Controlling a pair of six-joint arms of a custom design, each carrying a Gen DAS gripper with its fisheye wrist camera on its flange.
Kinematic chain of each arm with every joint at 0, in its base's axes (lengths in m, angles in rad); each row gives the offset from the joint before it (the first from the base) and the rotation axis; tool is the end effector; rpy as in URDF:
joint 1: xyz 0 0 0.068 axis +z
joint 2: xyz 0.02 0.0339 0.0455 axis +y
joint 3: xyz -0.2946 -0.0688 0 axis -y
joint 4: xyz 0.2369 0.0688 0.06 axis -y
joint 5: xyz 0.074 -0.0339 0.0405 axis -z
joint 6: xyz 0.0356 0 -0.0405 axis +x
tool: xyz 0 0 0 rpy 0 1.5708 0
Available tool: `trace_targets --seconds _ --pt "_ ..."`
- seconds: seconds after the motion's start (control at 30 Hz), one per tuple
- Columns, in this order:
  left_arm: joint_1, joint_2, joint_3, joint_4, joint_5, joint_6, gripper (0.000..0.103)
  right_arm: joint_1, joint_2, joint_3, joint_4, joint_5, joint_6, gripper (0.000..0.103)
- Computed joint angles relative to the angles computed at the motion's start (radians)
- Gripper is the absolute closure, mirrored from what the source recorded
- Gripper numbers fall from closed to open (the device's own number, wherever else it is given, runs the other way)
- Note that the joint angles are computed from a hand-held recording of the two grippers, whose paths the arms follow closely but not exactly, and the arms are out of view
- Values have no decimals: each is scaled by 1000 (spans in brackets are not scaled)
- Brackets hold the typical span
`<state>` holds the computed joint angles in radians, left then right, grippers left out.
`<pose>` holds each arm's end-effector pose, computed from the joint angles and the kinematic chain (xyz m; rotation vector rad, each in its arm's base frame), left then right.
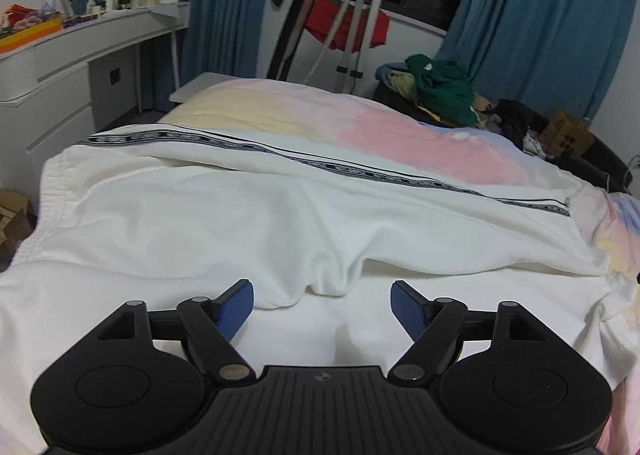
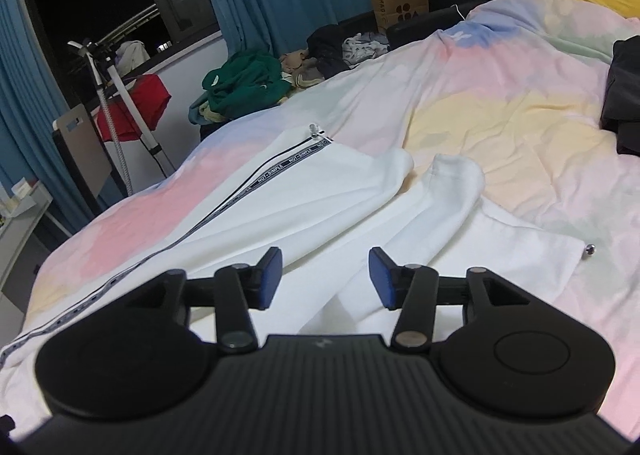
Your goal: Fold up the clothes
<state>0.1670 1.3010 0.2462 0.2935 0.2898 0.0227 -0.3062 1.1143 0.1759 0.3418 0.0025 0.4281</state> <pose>0.1879 0.0214 0.1464 -0.0224 2.3049 -0.2408 0.1613 -0.0511 0.1607 0.7796 2.0232 0.0672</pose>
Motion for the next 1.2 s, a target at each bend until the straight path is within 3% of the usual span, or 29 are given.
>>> trace_targets --seconds 0.23,0.37,0.43,0.53,0.73,0.9,1.03,1.1,1.2 --pt "254 -129 13 -217 18 50 12 -140 5 -8 -29 -132 48 46" --pt "616 -108 143 -513 243 168 12 -181 43 -7 -13 -120 57 46" --pt "753 -53 221 -654 304 225 12 -182 65 -11 15 -85 52 45" --pt "907 49 340 -830 333 290 12 -242 114 -10 55 -142 79 45" --pt "897 207 409 -826 212 211 13 -338 127 -16 86 -205 119 45" --pt "834 323 423 -795 193 120 15 -417 137 -13 107 -197 77 45" --pt "844 317 387 -741 304 153 14 -524 225 -7 172 -186 18 41" --pt "878 328 379 -730 377 178 14 -611 302 -1 203 -220 40 32" --pt "963 396 405 -763 503 206 14 -722 410 21 221 -269 89 32"
